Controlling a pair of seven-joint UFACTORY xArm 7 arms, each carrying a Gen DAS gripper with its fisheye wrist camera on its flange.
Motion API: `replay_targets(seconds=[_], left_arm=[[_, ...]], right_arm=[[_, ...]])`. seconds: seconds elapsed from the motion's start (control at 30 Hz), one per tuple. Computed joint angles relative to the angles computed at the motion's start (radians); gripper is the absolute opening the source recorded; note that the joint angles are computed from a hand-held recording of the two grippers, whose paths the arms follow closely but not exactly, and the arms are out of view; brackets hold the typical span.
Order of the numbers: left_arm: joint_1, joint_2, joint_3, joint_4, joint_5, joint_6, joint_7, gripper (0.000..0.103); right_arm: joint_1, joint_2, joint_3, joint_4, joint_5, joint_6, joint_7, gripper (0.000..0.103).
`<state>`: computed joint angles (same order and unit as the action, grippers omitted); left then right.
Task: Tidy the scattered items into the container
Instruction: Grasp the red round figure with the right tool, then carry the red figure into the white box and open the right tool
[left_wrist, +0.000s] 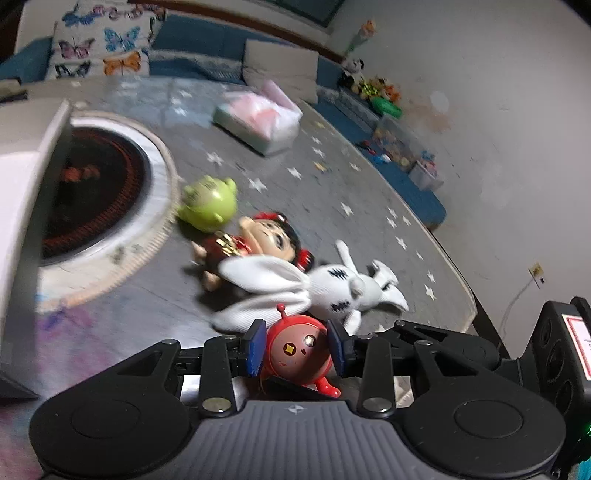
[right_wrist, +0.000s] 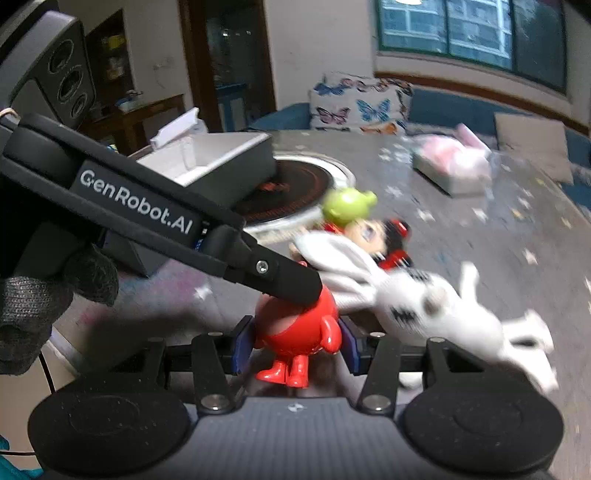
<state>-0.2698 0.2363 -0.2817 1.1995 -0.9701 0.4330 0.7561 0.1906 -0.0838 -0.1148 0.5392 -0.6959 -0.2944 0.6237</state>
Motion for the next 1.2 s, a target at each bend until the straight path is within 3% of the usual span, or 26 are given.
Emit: replay_targets(seconds=[0.1,0.3,0.37,0.43,0.53,0.67,0.77,1.03,1.2], left_arm=[[0.012,-0.037,0.018,-0.019,0.008,-0.010,-0.003,0.039],[0.048,-0.096,0.059,-0.025,-0.026,-0.047,0.024,0.039],[0.060,-0.107,0.075,-0.022,-0.038,-0.067,0.042,0.039],[0.074,-0.109,0.094,-0.013,-0.038,-0.077,0.040,0.039],[0.099,-0.093,0.121,0.015,0.003,-0.081,-0.002,0.039],[0.148,-0.032,0.140,0.076,0.072,-0.067,-0.071,0.039],[0.185,0.031,0.142,0.137,0.139,-0.045,-0.137,0.039],[0.253,0.164,0.132,0.262,0.315,0.020,-0.300,0.039],[0.274,0.199,0.114,0.291,0.387,0.039,-0.355,0.039]], right_arm=[[0.017,0.037,0.001,0.066,-0.073,-0.001,0.060,0.048],[-0.018,0.124,0.114,0.228,-0.077,-0.003,0.066,0.048],[-0.081,0.179,0.191,0.332,-0.188,0.010,0.165,0.048],[-0.116,0.226,0.257,0.407,-0.213,0.028,0.175,0.048],[-0.241,0.338,0.450,0.552,-0.259,0.080,0.178,0.048],[-0.416,0.544,0.747,0.738,-0.218,0.219,0.028,0.048],[-0.430,0.690,0.853,0.866,-0.151,0.327,-0.106,0.048],[-0.363,0.937,0.952,1.144,0.024,0.581,-0.388,0.048],[-0.304,1.005,0.947,1.278,0.130,0.732,-0.490,0.048]])
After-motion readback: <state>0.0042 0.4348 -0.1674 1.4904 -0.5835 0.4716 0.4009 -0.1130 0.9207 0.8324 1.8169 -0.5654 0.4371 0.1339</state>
